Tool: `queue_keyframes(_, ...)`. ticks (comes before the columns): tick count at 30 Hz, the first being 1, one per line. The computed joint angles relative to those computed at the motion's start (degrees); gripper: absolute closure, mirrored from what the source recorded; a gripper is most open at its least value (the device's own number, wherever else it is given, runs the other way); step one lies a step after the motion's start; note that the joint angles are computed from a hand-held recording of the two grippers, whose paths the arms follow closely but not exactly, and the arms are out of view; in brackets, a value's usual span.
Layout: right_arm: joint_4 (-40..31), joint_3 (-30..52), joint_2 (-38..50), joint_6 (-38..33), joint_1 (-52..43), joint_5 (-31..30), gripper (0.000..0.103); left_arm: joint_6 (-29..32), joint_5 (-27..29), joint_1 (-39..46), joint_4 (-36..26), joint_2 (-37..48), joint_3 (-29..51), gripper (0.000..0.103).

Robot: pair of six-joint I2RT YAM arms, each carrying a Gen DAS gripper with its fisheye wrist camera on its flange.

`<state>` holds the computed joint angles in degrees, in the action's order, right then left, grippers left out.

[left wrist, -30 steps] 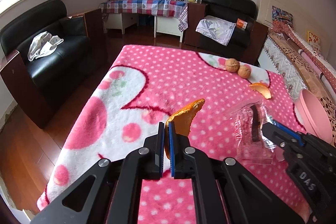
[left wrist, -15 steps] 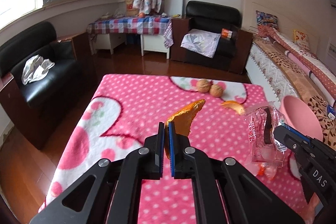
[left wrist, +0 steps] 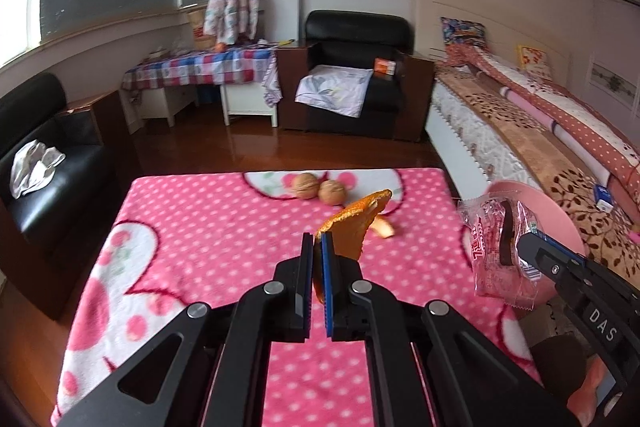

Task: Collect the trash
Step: 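Carry the orange peel and clear wrapper with both tools over the pink bucket, then open both tools to drop the peel and wrapper into the bucket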

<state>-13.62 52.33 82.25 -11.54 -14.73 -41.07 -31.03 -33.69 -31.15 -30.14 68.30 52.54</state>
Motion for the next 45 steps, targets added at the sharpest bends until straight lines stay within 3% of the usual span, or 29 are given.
queue_keyframes(25, 4.4, 10.9, 15.4, 2.5, -14.4, 2.7, 0.095, 5.5, 7.6, -9.6, 10.1, 28.2, 21.4, 0.100)
queue_keyframes(36, 0.9, 17.9, 22.7, 1.1, -15.7, 4.8, 0.095, 5.1, 12.9, -10.4, 9.2, 41.0, 32.5, 0.099)
queue_keyframes(45, -0.1, 20.4, 26.6, 0.6, -16.5, 4.7, 0.095, 4.9, 14.5, -10.3, 8.1, 45.7, 36.0, 0.099)
